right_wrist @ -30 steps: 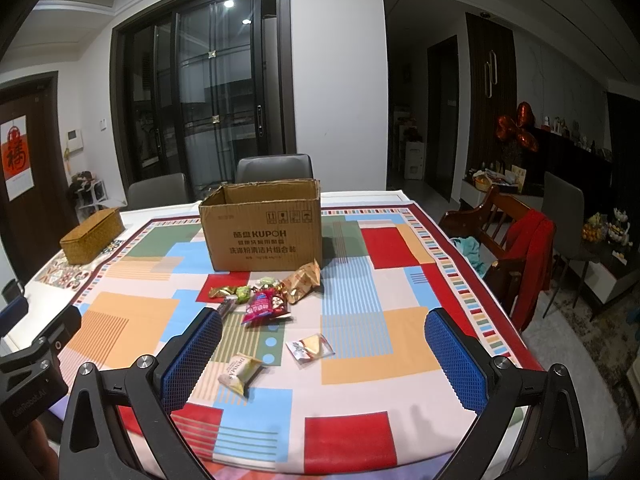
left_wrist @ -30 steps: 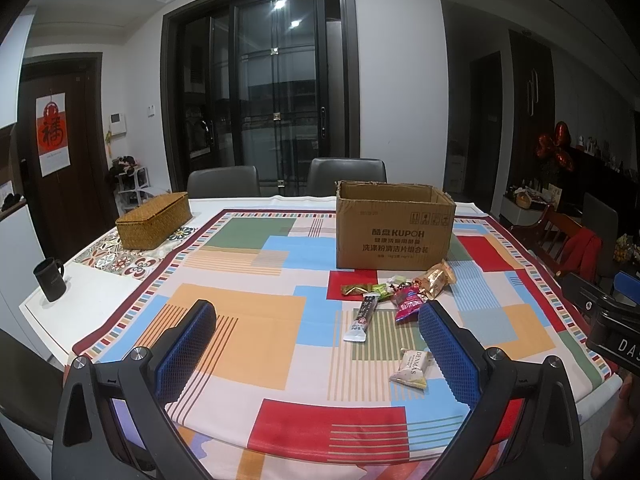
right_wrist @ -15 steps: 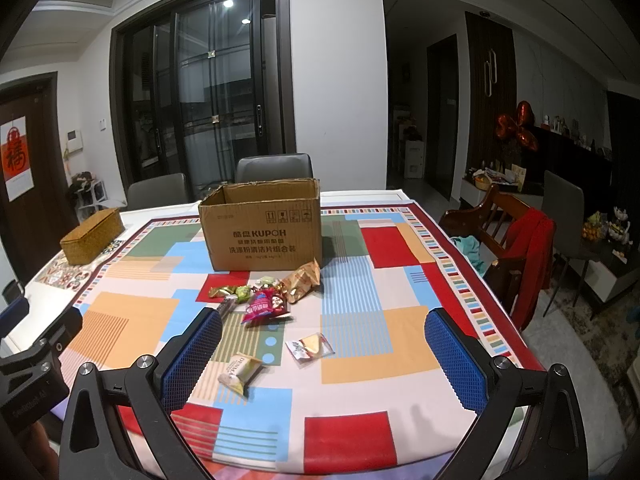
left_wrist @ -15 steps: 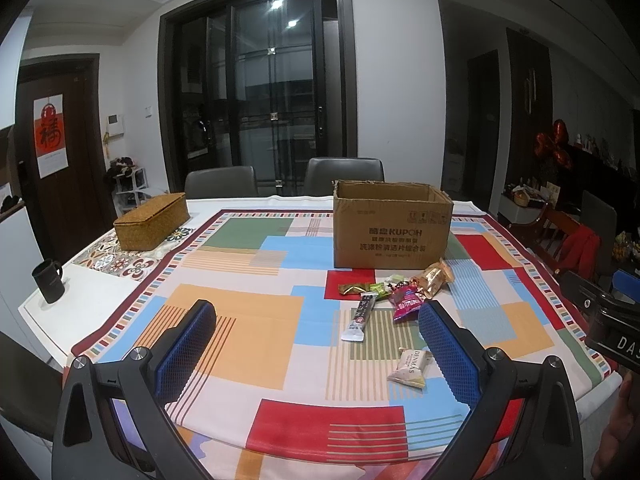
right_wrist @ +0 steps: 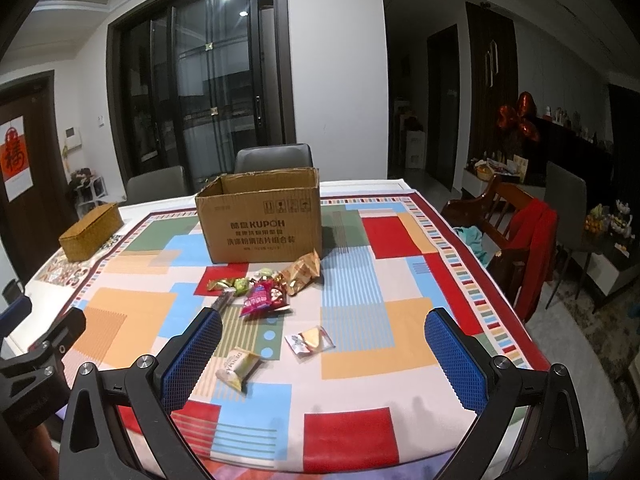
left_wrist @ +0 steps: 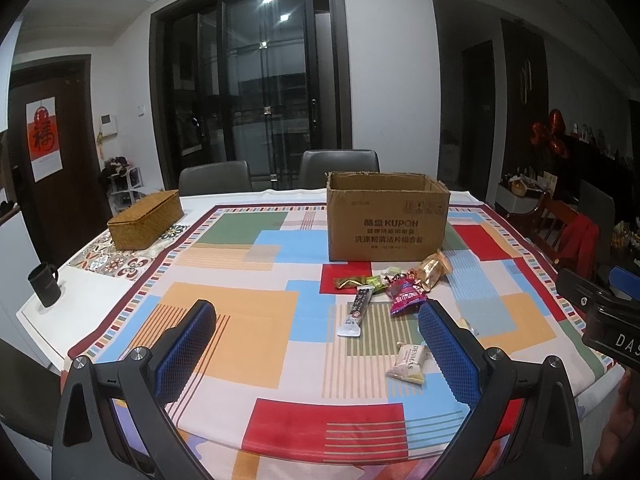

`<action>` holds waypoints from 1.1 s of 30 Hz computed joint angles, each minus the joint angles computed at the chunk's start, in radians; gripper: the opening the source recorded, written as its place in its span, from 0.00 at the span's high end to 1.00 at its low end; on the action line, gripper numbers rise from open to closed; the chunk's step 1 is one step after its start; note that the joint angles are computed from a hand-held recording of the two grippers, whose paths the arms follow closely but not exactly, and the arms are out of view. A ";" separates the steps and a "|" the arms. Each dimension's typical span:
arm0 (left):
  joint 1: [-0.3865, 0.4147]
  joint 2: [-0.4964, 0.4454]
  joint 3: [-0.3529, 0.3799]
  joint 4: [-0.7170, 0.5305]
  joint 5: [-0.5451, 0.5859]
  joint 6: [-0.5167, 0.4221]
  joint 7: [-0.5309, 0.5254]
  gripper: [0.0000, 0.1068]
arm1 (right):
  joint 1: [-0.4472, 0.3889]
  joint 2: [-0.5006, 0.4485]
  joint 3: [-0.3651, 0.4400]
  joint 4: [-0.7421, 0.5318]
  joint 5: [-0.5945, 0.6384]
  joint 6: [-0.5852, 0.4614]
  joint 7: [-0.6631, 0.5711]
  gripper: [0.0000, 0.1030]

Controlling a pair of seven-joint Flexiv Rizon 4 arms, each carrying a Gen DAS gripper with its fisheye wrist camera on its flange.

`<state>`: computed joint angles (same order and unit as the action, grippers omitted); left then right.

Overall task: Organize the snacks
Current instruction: 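Reach the left tool to the white DENMAS packet and close on it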

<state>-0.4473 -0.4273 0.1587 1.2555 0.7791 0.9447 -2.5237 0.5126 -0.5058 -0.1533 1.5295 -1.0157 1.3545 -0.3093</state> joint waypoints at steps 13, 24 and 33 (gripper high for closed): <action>0.028 -0.062 -0.011 -0.043 -0.104 0.012 0.135 0.04 | -0.019 -0.069 0.058 -0.079 0.184 -0.049 -0.182 0.01; 0.051 -0.130 -0.023 -0.089 -0.224 0.016 0.274 0.04 | -0.024 -0.136 0.094 -0.166 0.352 -0.120 -0.357 0.01; 0.069 -0.207 -0.045 -0.147 -0.370 -0.019 0.431 0.04 | -0.048 -0.213 0.155 -0.283 0.512 -0.237 -0.531 0.01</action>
<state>-0.3780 -0.6345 0.1140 1.1083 0.4092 0.9257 -2.0922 0.4648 -0.7184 0.0017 1.2468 -0.5036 1.1174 -0.8404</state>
